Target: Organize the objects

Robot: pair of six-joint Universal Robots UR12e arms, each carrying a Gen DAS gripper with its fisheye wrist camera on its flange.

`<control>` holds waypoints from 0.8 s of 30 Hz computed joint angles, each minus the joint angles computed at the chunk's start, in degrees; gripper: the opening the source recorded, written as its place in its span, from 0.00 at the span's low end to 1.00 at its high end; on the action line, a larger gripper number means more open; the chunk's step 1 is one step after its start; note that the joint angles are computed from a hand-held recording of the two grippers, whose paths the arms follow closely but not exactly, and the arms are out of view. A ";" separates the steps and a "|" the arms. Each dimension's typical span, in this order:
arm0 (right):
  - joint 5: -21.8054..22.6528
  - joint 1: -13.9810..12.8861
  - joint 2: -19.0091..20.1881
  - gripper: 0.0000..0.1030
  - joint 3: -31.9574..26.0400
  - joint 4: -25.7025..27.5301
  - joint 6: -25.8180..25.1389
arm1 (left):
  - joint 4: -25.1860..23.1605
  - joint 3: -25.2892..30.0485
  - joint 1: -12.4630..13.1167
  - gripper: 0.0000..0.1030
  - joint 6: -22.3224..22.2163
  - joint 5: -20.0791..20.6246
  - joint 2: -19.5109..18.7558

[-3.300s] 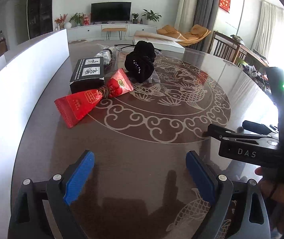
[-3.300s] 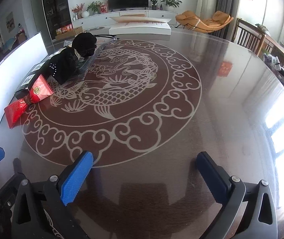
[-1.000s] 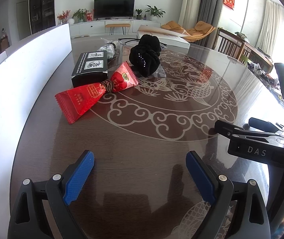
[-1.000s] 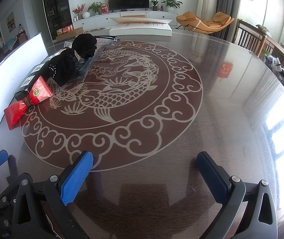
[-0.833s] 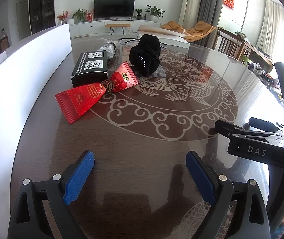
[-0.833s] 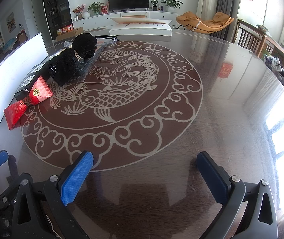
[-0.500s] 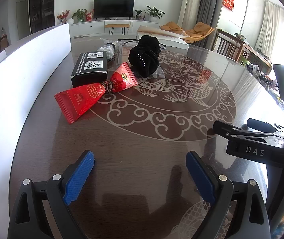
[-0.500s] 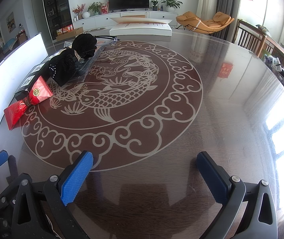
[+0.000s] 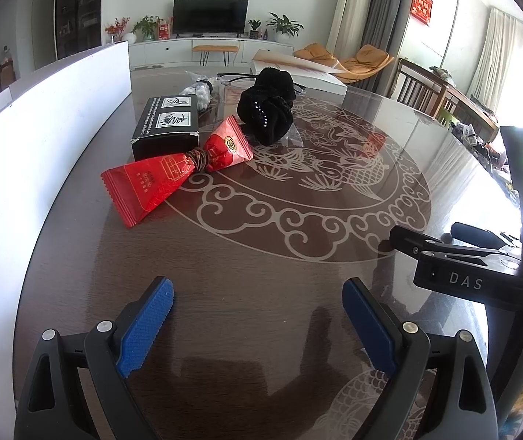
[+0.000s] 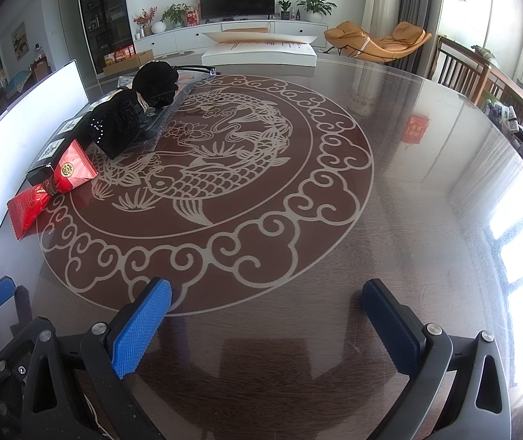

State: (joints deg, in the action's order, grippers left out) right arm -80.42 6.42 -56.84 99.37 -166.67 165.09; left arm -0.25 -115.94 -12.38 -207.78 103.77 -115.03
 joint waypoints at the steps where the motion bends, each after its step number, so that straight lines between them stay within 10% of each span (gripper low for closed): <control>1: 0.00 0.00 0.00 1.00 0.00 0.00 0.00 | 0.25 -0.06 0.04 0.91 0.01 -0.16 -0.01; 24: 0.01 -0.01 0.02 1.00 -0.02 0.01 -0.01 | 0.46 -0.13 0.13 0.91 0.00 -0.36 -0.03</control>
State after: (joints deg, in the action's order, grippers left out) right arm -80.41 6.41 -56.82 99.35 -166.66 165.08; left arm 0.21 -116.07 -12.25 -207.79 103.40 -115.06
